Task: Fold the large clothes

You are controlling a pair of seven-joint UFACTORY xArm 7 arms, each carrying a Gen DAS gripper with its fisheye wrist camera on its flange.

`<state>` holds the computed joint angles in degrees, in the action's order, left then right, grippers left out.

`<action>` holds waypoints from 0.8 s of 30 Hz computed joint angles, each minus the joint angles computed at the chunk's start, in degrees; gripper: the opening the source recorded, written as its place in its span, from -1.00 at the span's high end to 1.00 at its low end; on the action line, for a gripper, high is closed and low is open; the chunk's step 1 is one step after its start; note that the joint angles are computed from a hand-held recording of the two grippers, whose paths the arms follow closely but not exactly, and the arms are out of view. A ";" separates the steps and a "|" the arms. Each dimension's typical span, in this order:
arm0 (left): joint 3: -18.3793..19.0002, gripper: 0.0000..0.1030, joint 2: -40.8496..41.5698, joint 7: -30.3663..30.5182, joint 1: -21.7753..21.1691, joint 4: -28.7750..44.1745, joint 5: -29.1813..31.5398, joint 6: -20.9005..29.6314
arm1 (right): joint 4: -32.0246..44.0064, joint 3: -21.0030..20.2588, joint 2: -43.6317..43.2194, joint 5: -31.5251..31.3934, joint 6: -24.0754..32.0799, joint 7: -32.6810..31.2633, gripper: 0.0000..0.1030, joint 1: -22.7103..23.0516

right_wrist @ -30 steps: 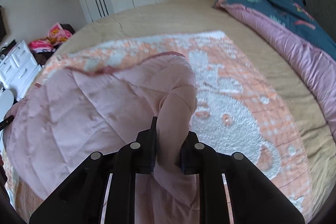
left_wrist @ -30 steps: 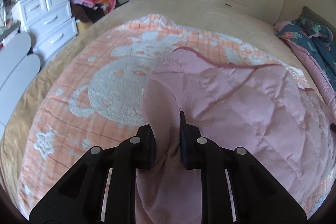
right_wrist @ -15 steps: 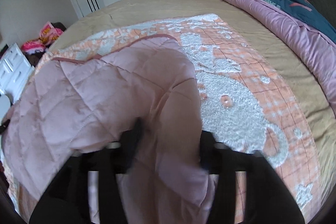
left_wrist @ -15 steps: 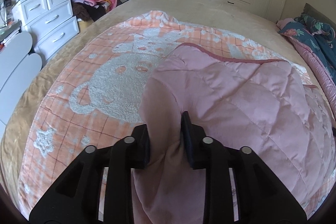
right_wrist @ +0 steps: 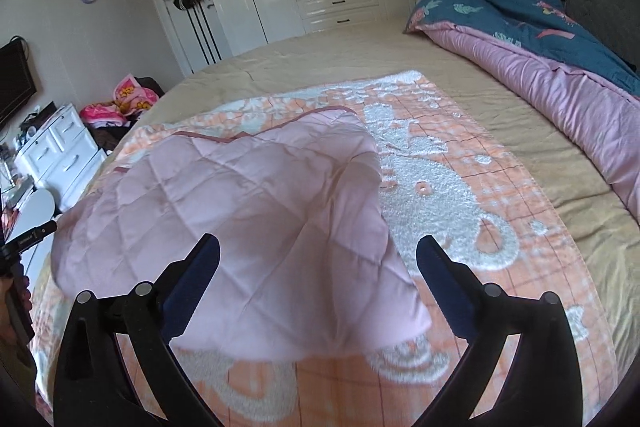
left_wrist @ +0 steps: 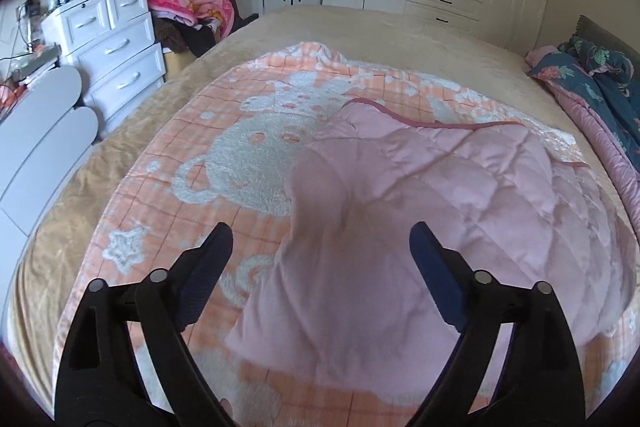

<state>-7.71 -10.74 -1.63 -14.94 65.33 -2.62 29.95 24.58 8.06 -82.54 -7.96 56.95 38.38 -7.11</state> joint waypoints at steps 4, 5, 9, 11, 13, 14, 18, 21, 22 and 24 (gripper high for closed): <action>0.81 -0.81 -4.60 1.58 -0.55 -3.65 -1.93 0.52 | 0.37 1.20 -3.83 1.36 3.01 1.45 -0.91 1.08; 1.11 -0.81 -5.55 2.13 -0.80 -4.41 -2.76 0.80 | 0.57 1.53 -4.49 1.55 3.75 1.72 -0.91 1.33; 1.81 -0.81 -9.18 3.03 -1.44 -7.12 -5.23 2.08 | 1.49 3.03 -6.34 2.00 6.08 2.74 -0.91 2.15; 2.19 -0.81 -11.02 3.35 -1.83 -8.51 -6.65 2.83 | 1.80 3.39 -7.15 2.32 7.21 3.14 -0.91 2.72; 2.43 -0.81 -12.05 3.68 -2.16 -9.33 -7.68 3.23 | 2.14 4.07 -8.15 2.53 8.71 3.99 -0.91 2.82; 2.37 -0.81 -12.72 3.59 -2.19 -9.92 -7.94 3.37 | 2.09 4.10 -8.54 2.70 9.00 4.31 -0.91 3.02; 2.35 -0.81 -14.30 3.41 -2.43 -11.31 -8.72 4.24 | 2.06 4.54 -10.02 3.54 10.61 5.96 -0.91 3.54; 2.23 -0.81 -15.46 3.44 -2.66 -12.45 -8.87 4.08 | 2.01 4.99 -10.94 3.67 11.52 6.72 -0.91 3.84; 2.20 -0.81 -15.75 3.50 -2.78 -12.74 -8.91 4.25 | 1.99 5.11 -11.17 3.72 11.81 6.95 -0.91 3.94; 2.24 -0.81 -16.23 3.49 -3.02 -13.29 -9.17 4.67 | 1.82 5.34 -11.77 3.95 12.44 7.51 -0.91 4.18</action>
